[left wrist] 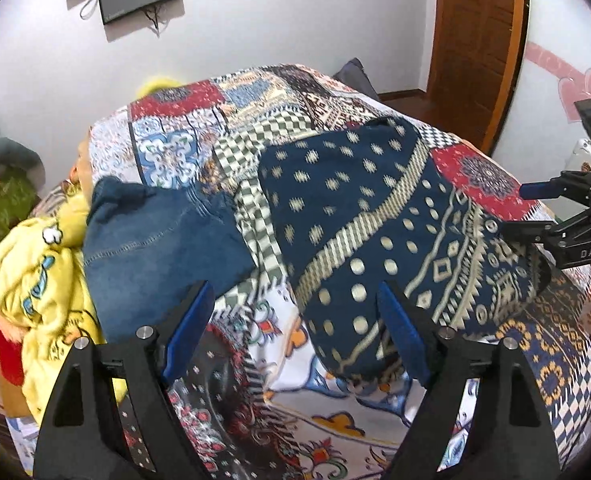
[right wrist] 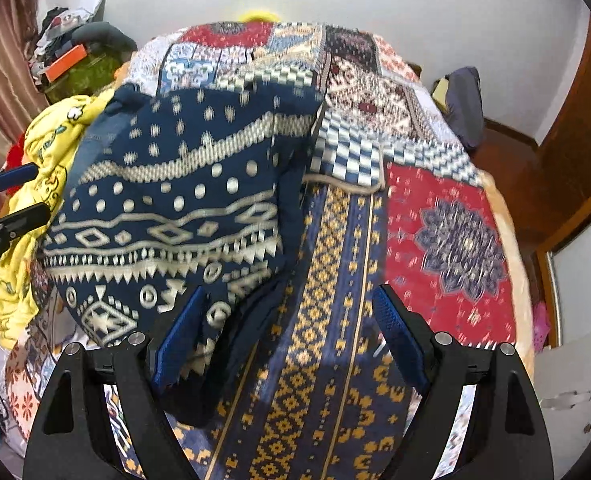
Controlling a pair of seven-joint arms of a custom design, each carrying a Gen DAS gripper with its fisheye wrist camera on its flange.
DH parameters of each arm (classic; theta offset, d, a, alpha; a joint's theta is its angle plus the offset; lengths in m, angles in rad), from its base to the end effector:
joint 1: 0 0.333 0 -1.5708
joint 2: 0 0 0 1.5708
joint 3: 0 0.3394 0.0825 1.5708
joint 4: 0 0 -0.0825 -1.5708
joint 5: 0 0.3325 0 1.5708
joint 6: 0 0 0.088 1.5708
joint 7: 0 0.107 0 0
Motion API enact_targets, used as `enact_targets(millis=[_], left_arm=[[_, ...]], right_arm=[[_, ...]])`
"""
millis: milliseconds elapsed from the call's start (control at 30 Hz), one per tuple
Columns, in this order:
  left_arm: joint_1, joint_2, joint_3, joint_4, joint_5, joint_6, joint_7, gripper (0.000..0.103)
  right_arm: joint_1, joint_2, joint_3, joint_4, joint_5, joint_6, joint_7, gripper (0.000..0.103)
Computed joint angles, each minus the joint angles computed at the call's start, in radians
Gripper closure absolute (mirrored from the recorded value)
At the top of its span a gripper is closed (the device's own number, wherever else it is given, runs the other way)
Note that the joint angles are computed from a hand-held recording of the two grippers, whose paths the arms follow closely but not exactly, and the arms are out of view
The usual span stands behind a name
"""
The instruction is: Fold large clothes
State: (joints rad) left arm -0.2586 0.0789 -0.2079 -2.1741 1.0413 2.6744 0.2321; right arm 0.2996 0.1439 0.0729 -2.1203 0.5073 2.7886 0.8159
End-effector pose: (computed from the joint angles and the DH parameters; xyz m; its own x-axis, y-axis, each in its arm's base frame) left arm 0.4657 -0.2614 0.4472 0.0498 -0.9959 -0.0749 -0.7485 0.0124 -0.6631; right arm 0.5347 0.1833 0.4550 0.6384 -0.7697 -0.0011 -0.6394 -0.5295 -0.5576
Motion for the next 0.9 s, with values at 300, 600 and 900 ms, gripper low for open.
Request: enact_targets(millis=[300, 600, 900], left_arm=[[0.031, 0.109, 0.029, 0.120, -0.054, 0.061, 0.084, 0.020], [0.103, 0.292, 0.042, 0.275, -0.320, 0.168, 0.285, 0.020], [0.093, 0.293, 0.132, 0.305, -0.318, 0.207, 0.195, 0.020]], right_arm=[[-0.012, 0.131, 0.038, 0.211, 0.113, -0.170, -0.084, 0.021], [0.017, 0.368, -0.014, 0.523, -0.012, -0.265, 0.115, 0.021], [-0.031, 0.329, 0.022, 0.485, 0.041, -0.131, 0.095, 0.021]])
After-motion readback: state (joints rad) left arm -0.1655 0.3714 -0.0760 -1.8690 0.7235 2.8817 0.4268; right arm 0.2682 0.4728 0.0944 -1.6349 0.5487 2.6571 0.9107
